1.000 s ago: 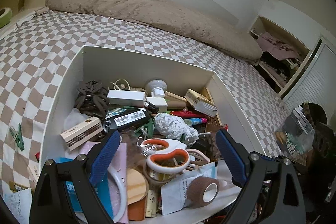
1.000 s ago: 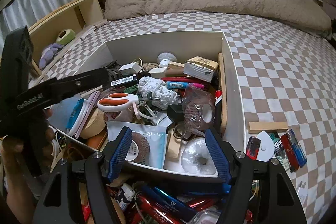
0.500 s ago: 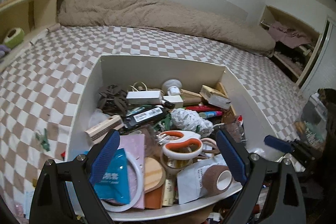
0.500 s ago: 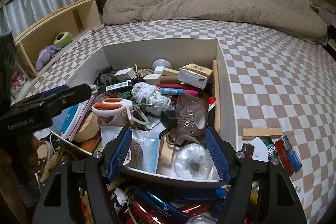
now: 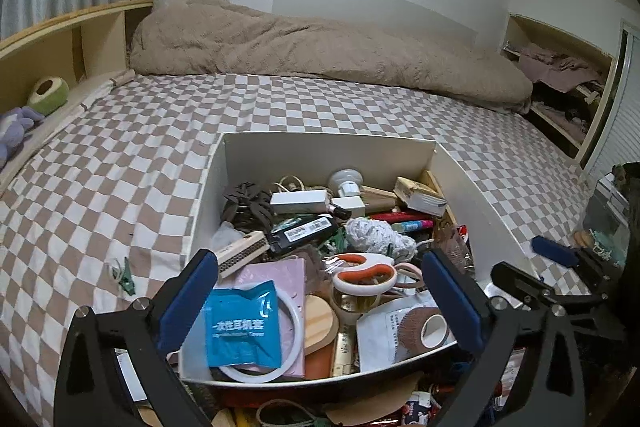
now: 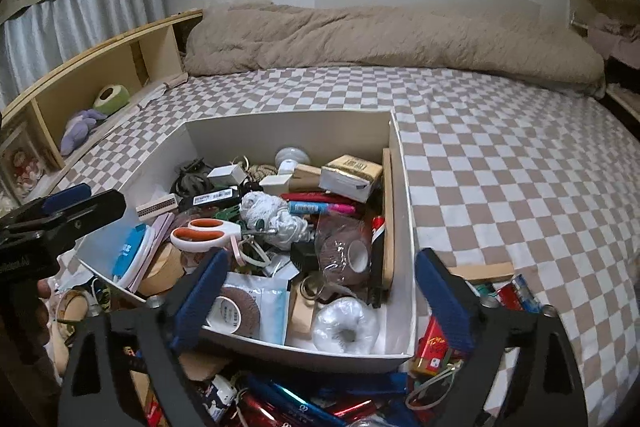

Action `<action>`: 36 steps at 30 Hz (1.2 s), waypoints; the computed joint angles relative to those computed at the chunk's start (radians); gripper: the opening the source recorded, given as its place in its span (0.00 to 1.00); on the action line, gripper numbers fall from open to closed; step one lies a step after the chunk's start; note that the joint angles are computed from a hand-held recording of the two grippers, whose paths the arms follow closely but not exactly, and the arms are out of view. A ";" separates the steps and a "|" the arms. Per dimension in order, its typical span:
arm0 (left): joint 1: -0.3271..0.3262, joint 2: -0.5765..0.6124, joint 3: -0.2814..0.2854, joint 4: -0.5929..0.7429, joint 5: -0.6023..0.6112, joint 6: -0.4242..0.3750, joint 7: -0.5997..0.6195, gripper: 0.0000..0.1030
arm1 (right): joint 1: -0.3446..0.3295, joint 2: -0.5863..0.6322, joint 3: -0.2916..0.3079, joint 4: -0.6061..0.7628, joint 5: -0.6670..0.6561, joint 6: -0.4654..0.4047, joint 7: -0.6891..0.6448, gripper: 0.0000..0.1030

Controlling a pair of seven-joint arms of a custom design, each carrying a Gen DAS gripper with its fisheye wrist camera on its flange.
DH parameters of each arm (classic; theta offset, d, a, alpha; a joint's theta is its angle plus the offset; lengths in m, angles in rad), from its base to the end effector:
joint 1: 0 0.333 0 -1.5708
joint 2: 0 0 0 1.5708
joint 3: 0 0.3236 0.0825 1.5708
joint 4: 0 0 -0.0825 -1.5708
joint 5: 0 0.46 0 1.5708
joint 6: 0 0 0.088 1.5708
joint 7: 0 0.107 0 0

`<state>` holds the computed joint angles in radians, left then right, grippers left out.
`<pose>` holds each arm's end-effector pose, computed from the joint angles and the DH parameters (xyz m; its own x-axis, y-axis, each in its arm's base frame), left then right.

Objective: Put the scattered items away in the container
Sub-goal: 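Move both tools away from the shoe box toward the items on the bed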

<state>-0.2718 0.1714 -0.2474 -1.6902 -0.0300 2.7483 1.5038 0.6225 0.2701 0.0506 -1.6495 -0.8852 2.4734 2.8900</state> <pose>0.6479 -0.3536 0.5890 -0.4449 -0.8872 0.1223 -0.6070 0.1984 -0.7695 0.5929 0.4708 0.4977 -0.0554 -0.9955 -0.0765 -0.6408 0.0941 -0.7619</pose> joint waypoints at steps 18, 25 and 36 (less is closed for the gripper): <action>-0.006 -0.043 0.017 -0.056 0.103 0.036 -0.048 1.00 | 0.006 -0.040 0.006 -0.027 -0.148 -0.047 0.131 1.00; -0.005 -0.046 0.014 -0.070 0.107 0.051 -0.055 1.00 | -0.006 -0.060 0.016 -0.049 -0.199 -0.030 0.183 1.00; -0.003 -0.053 0.017 -0.082 0.116 0.074 -0.071 1.00 | -0.007 -0.061 0.029 -0.047 -0.260 -0.070 0.199 1.00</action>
<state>-0.2745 0.1185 -0.2300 -1.7726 0.0864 2.8221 1.4330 0.6156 0.2087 0.0796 -1.6963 -1.1451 2.4033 3.0894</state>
